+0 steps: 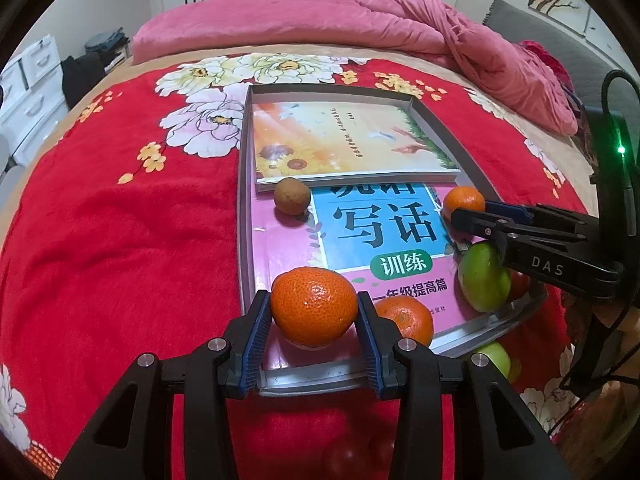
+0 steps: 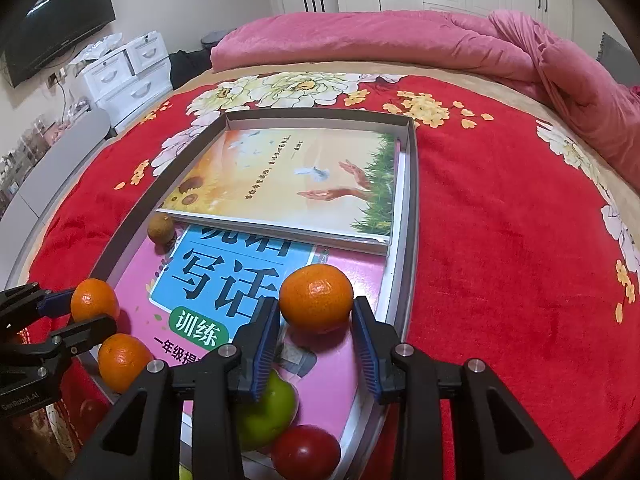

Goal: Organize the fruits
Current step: 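Lower the orange onto the pink book and open the right tool while the left tool releases its orange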

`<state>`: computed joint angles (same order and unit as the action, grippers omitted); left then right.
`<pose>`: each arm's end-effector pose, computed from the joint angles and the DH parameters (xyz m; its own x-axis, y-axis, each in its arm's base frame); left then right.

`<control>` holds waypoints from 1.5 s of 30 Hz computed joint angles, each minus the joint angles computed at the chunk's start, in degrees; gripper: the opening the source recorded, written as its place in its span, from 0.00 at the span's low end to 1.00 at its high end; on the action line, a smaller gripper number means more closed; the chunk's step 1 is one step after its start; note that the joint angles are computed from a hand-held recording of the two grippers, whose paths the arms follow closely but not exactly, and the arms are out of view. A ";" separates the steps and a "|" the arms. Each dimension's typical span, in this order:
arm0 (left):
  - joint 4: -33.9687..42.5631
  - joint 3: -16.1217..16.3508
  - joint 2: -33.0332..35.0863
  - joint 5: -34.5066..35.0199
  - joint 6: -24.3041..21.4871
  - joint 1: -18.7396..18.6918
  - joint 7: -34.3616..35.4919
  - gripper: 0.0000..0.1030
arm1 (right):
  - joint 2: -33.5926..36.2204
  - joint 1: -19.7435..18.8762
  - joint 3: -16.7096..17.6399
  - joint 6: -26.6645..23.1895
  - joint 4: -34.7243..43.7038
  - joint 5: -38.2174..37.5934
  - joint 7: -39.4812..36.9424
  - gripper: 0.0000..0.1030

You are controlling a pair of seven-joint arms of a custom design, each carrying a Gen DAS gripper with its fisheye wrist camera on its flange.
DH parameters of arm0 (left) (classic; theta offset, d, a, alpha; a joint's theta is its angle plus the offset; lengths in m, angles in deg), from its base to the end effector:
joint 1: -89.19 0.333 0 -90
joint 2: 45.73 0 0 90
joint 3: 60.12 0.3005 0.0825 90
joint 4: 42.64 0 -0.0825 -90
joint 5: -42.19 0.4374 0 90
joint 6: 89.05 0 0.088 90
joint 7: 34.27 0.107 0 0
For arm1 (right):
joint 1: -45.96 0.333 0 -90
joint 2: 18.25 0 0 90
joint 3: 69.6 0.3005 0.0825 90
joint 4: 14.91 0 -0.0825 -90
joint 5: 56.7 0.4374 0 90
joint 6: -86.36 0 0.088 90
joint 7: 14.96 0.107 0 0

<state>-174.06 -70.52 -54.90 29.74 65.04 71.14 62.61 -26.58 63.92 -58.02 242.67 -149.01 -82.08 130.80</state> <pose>0.5113 -0.2708 0.4327 -0.4599 -0.8832 0.0913 -0.7746 0.3488 -0.5276 0.4871 0.2955 0.4010 -0.0493 -0.9890 -0.1393 -0.8293 0.1183 -0.5462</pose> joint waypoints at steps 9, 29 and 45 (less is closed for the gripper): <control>0.25 -0.17 0.02 0.64 -0.64 0.27 -1.57 0.42 | -0.84 -0.36 0.34 1.80 -0.93 1.04 -0.77 0.49; 0.41 -0.15 0.04 0.98 -0.89 0.38 -2.83 0.45 | -3.42 -2.14 2.43 3.32 -2.14 -1.72 2.57 0.60; -0.16 0.61 -1.84 -3.02 -0.92 -0.98 -0.74 0.56 | -5.20 -3.26 4.22 2.84 -2.63 -4.57 4.85 0.69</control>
